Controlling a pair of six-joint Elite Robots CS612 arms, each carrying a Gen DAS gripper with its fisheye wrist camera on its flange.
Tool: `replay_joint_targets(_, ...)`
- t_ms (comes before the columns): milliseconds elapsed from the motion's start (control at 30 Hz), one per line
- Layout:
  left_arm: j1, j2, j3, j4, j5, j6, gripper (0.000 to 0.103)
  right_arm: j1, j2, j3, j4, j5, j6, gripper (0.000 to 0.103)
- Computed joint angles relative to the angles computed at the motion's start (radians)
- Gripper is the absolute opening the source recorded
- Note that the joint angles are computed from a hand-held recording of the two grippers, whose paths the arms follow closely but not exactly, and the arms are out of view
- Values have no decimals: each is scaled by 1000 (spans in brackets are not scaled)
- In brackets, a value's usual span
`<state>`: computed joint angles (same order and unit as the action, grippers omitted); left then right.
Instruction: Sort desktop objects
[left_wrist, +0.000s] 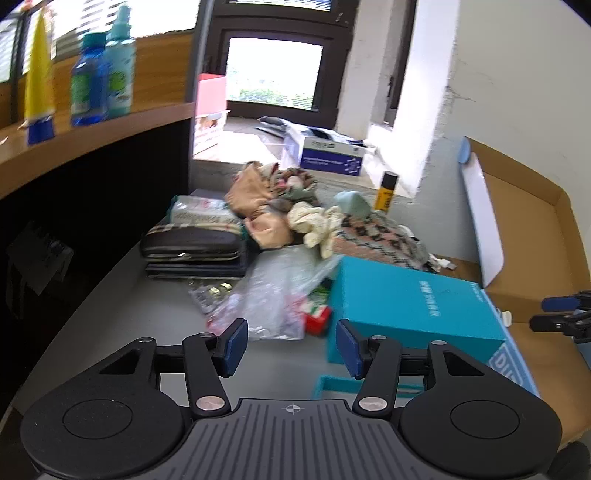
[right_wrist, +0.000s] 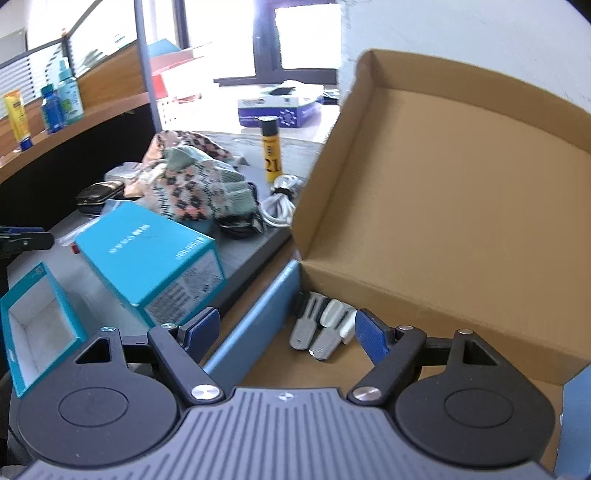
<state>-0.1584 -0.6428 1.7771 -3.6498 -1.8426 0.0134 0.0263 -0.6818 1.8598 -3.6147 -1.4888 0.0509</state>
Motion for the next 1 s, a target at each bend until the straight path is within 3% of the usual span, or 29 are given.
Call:
replay_joint_targets(233, 25, 35, -42, 22, -13, 60, 56, 10, -15, -11, 26, 59, 23, 85)
replay_joint_targets(433, 42, 67, -97, 69, -60, 156, 59, 30, -23, -24, 50, 37, 20, 85)
replay_joint_targets(667, 46, 105, -147, 51, -74, 221, 62, 49, -26, -32, 64, 16, 19, 85)
replay_joint_targets(1000, 57, 133, -200, 100, -136, 226, 57, 61, -34, -28, 61, 1, 28, 85)
